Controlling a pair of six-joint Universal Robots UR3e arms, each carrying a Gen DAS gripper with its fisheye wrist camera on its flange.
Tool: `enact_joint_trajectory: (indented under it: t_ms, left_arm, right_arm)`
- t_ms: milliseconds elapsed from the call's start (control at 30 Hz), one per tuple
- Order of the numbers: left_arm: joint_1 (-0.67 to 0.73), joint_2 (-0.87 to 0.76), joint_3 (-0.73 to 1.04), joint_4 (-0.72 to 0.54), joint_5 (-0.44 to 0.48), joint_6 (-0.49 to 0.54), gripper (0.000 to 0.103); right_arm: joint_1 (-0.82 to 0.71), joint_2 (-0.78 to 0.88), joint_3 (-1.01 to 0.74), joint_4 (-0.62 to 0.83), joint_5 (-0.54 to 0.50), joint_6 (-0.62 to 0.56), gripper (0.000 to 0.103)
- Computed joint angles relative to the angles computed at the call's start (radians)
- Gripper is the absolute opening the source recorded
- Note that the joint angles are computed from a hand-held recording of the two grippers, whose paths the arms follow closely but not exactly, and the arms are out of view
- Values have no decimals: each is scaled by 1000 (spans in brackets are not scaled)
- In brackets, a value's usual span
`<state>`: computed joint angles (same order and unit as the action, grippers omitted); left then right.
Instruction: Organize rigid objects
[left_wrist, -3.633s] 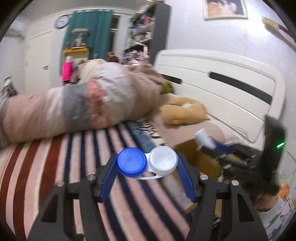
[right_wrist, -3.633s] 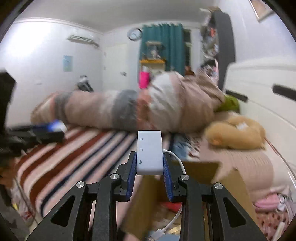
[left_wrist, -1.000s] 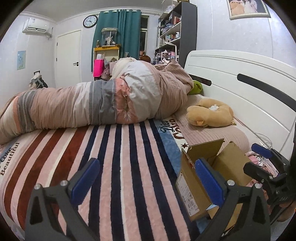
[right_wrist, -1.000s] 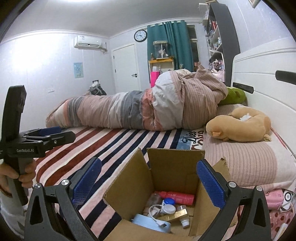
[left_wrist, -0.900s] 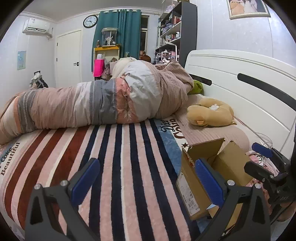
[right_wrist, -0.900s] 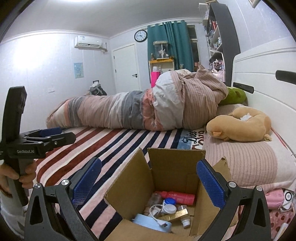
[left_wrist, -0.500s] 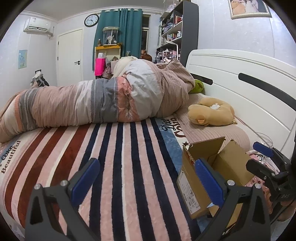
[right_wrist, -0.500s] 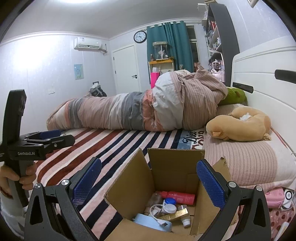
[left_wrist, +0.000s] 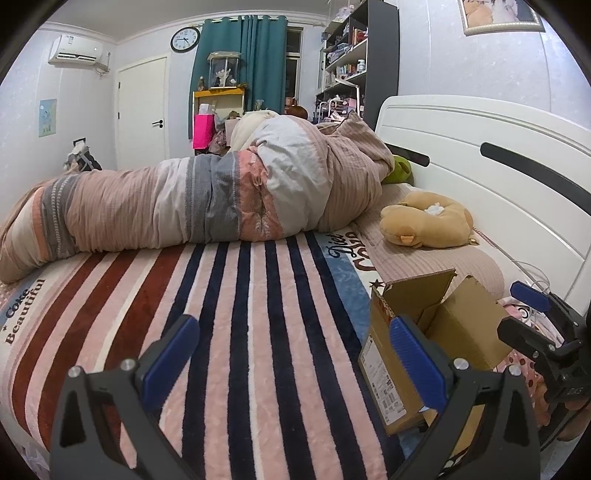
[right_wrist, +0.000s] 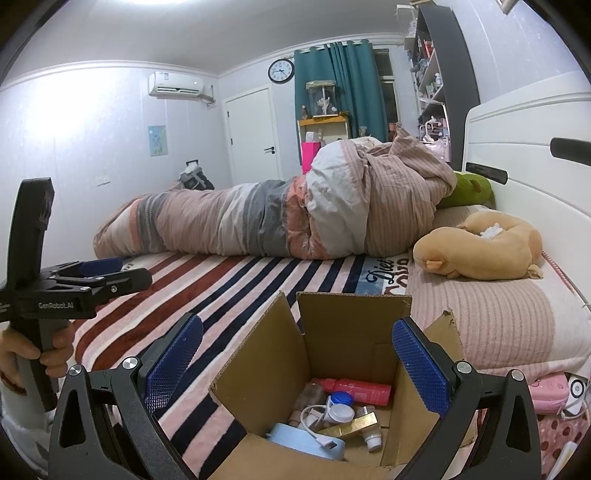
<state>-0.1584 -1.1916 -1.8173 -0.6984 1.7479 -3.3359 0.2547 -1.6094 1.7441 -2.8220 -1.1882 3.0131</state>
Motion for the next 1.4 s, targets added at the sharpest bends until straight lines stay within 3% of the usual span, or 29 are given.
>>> enact_joint_trajectory:
  t_ms: [1400]
  left_arm:
    - [-8,11,-6,0,23,-4,102]
  right_arm:
    - [-7,18,-9,15,15,24,103]
